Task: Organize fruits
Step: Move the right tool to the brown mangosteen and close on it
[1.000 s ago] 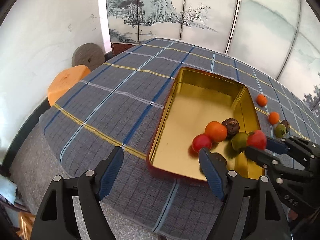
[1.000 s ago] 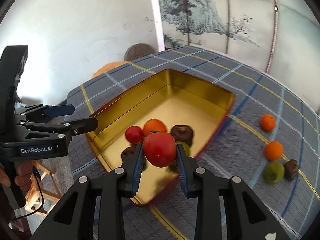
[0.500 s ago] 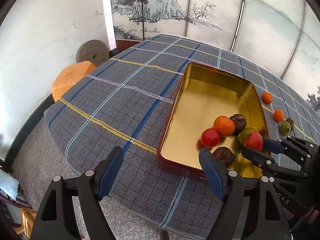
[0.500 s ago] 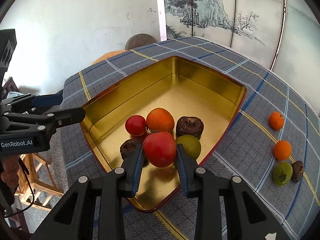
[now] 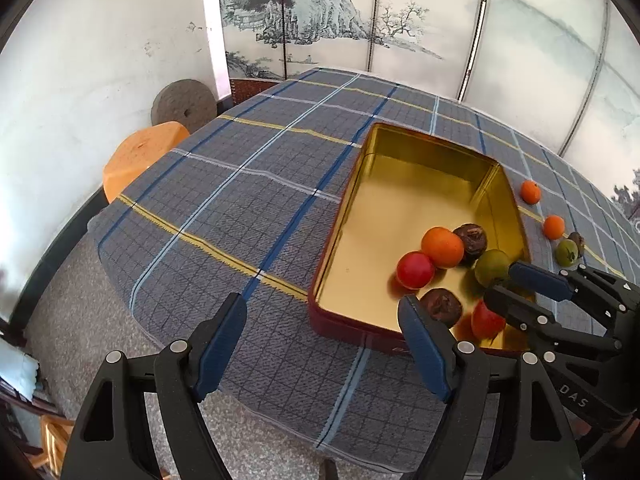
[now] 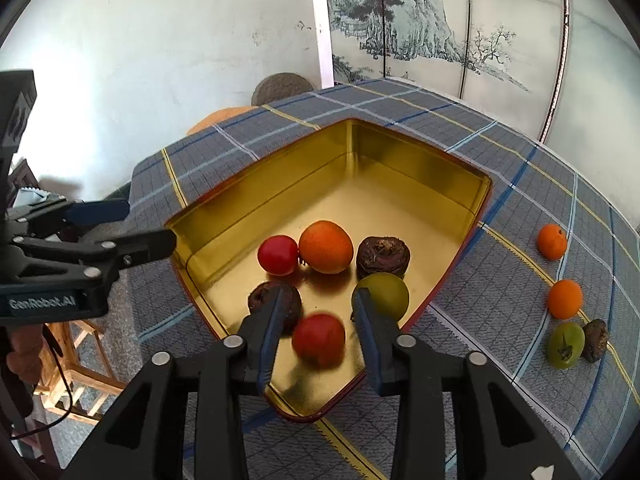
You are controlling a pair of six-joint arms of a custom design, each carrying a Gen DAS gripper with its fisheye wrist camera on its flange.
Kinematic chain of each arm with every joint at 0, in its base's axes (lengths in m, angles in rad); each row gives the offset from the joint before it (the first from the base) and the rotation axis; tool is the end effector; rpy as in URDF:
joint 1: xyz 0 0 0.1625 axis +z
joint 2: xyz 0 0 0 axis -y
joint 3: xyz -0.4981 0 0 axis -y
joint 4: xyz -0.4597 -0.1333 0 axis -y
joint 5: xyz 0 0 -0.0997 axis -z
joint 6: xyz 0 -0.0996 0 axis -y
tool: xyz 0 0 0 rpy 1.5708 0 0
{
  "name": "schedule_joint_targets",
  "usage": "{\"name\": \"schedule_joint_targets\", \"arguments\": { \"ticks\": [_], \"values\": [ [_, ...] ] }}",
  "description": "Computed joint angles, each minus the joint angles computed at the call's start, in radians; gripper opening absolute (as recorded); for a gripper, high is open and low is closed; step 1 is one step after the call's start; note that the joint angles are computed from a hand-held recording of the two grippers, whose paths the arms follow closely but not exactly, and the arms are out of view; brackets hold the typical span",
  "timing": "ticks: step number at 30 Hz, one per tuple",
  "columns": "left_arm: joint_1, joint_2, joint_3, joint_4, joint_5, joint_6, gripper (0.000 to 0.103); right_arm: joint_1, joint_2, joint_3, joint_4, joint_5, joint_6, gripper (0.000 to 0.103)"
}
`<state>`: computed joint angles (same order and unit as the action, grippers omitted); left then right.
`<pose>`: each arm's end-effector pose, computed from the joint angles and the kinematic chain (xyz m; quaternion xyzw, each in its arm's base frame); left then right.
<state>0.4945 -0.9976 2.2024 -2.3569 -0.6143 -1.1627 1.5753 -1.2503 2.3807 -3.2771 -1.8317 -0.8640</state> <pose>-0.3403 -0.4274 0.0588 0.0581 0.8717 -0.3246 0.3624 0.1098 -0.4884 0.1930 0.3665 -0.8780 0.2040 0.2307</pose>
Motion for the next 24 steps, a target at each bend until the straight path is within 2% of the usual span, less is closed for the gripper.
{"name": "schedule_joint_targets", "arguments": {
  "ticks": [5, 8, 14, 19, 24],
  "values": [
    [-0.009, 0.021, -0.016, -0.054, 0.003, 0.049, 0.078, -0.009, -0.053, 0.018, -0.013, 0.036, 0.003, 0.037],
    [-0.014, 0.047, -0.036, -0.104, -0.002, 0.108, 0.078, -0.038, -0.093, 0.028, -0.038, 0.038, 0.007, 0.038],
    [-0.015, 0.122, -0.098, -0.200, -0.034, 0.240, 0.078, -0.154, -0.179, 0.022, -0.069, 0.005, 0.025, 0.038],
    [-0.015, 0.193, -0.160, -0.270, -0.075, 0.345, 0.078, -0.246, -0.205, -0.024, -0.072, -0.020, 0.036, 0.038],
    [-0.011, 0.265, -0.233, -0.307, -0.125, 0.435, 0.078, -0.280, -0.180, -0.072, -0.068, -0.034, 0.036, 0.041]
  ]
}}
